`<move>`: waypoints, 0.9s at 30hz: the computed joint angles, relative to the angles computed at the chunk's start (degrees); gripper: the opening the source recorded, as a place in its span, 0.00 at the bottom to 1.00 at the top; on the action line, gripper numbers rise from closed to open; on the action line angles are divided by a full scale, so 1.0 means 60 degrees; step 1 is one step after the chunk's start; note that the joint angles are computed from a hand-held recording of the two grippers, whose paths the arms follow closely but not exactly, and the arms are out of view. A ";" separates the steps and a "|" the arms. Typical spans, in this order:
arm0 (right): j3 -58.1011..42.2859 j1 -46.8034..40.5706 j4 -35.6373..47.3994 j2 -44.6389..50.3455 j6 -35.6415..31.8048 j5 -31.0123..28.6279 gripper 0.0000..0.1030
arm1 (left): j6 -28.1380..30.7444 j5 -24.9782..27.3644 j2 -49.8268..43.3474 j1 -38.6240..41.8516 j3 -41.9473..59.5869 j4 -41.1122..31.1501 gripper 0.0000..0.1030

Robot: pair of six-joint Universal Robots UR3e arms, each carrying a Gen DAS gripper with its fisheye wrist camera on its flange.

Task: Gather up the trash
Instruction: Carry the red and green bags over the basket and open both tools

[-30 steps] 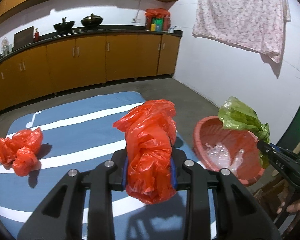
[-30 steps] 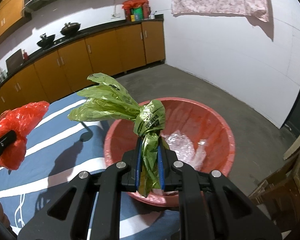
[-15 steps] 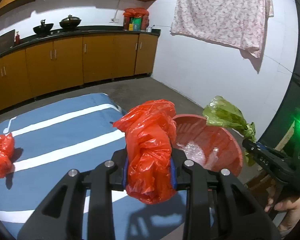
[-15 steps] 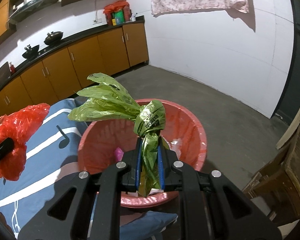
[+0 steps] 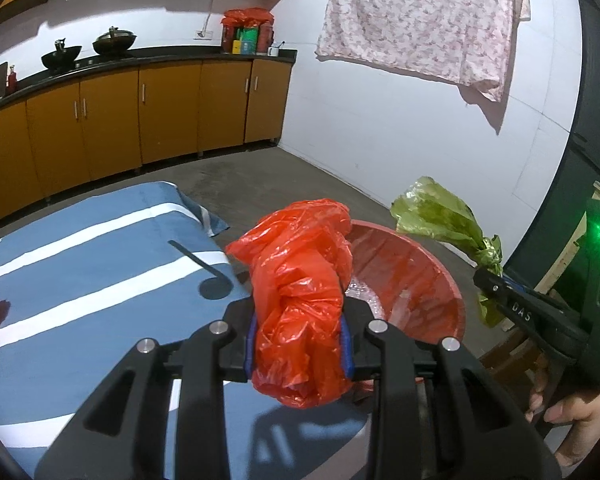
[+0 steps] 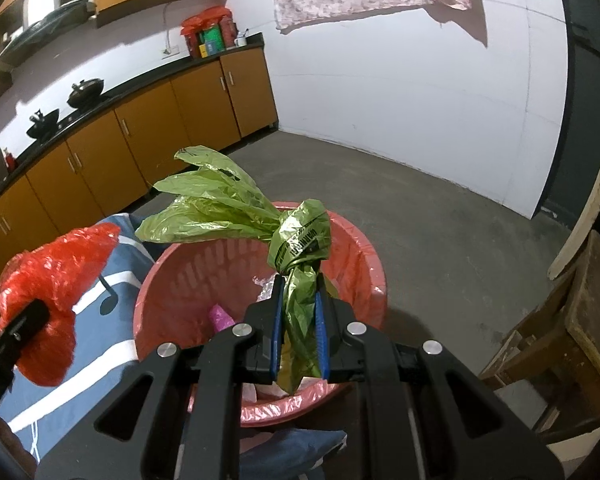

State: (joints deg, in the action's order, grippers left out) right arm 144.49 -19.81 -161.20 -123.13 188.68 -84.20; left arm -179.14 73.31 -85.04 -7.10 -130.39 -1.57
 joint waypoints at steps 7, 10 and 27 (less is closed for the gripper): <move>-0.0067 -0.0100 -0.0380 0.0398 0.0102 0.0170 0.14 | -0.0134 0.0111 -0.1006 -0.0458 0.0415 0.0488 0.30; -0.0039 -0.0094 -0.0665 0.0651 0.0132 0.0217 0.14 | -0.0193 0.0155 -0.1471 -0.0656 0.0764 0.0574 0.30; 0.0273 -0.1287 -0.0920 0.0944 -0.0455 0.1614 0.35 | -0.0504 0.0305 -0.3134 -0.1185 0.2021 0.0531 0.45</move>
